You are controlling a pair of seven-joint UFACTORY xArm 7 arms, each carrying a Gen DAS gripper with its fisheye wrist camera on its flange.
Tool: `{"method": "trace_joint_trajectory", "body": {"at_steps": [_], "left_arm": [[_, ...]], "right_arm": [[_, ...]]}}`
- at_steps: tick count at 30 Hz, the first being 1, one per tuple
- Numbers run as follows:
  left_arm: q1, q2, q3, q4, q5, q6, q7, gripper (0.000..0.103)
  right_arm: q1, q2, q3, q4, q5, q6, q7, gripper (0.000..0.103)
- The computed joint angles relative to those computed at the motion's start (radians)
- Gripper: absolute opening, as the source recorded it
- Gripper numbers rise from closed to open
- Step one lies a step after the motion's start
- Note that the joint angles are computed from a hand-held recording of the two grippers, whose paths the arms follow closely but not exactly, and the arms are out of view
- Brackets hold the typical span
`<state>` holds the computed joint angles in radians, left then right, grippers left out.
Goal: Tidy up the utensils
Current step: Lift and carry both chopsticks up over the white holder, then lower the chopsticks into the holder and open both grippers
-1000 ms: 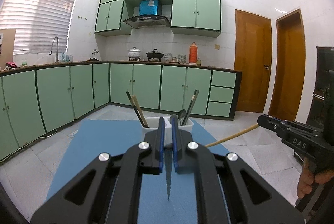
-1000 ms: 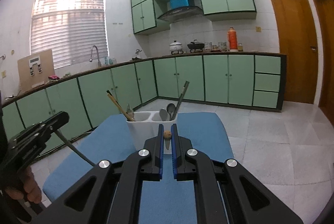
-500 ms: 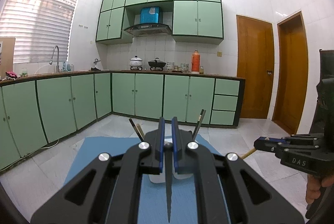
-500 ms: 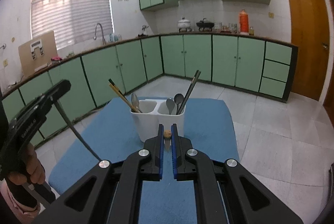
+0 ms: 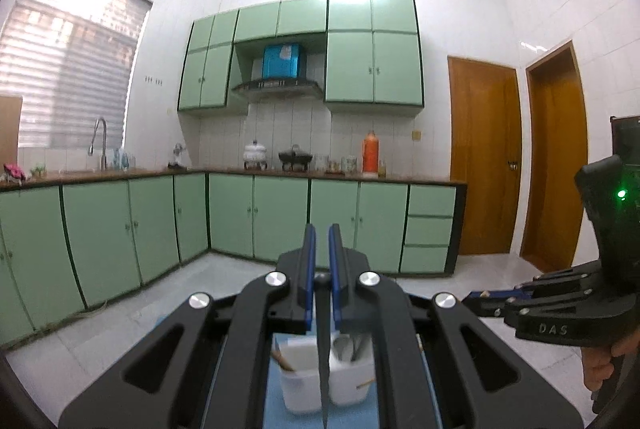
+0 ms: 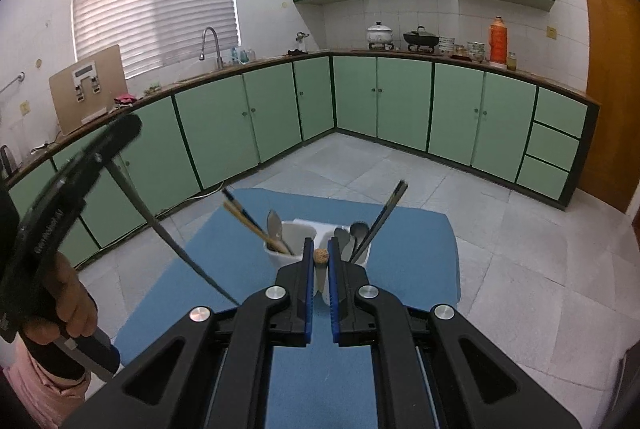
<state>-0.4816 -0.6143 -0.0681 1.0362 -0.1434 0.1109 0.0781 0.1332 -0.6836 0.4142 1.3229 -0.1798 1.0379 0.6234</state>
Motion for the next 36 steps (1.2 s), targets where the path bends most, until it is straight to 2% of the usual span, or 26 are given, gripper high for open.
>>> {"method": "trace_joint_trajectory", "body": {"at_steps": [7, 10, 13, 16, 23, 27, 36], "left_arm": [[0.061, 0.172, -0.049, 0.185, 0.027, -0.042, -0.041, 0.006], [0.097, 0.243, -0.075, 0.245, 0.048, -0.056, -0.068, 0.006], [0.097, 0.299, -0.073, 0.297, 0.054, -0.043, -0.074, 0.006], [0.091, 0.331, -0.066, 0.317, 0.051, -0.048, -0.065, 0.006], [0.092, 0.387, -0.071, 0.345, 0.043, -0.044, -0.062, 0.006], [0.113, 0.408, -0.088, 0.34, 0.062, -0.05, -0.076, 0.006], [0.123, 0.457, -0.085, 0.323, 0.072, -0.016, -0.077, 0.006]], "right_arm": [[-0.015, 0.147, -0.007, 0.173, -0.026, 0.067, -0.051, 0.007], [0.001, 0.196, -0.031, 0.214, -0.028, 0.069, -0.069, 0.007], [0.04, 0.198, -0.081, 0.216, 0.013, 0.05, -0.094, 0.007], [0.052, 0.196, -0.111, 0.232, 0.036, 0.045, -0.117, 0.007], [0.024, 0.26, -0.105, 0.292, -0.001, 0.056, -0.122, 0.007], [0.037, 0.294, -0.114, 0.264, -0.006, 0.046, -0.117, 0.007], [0.063, 0.278, -0.166, 0.089, 0.023, -0.06, -0.105, 0.007]]}}
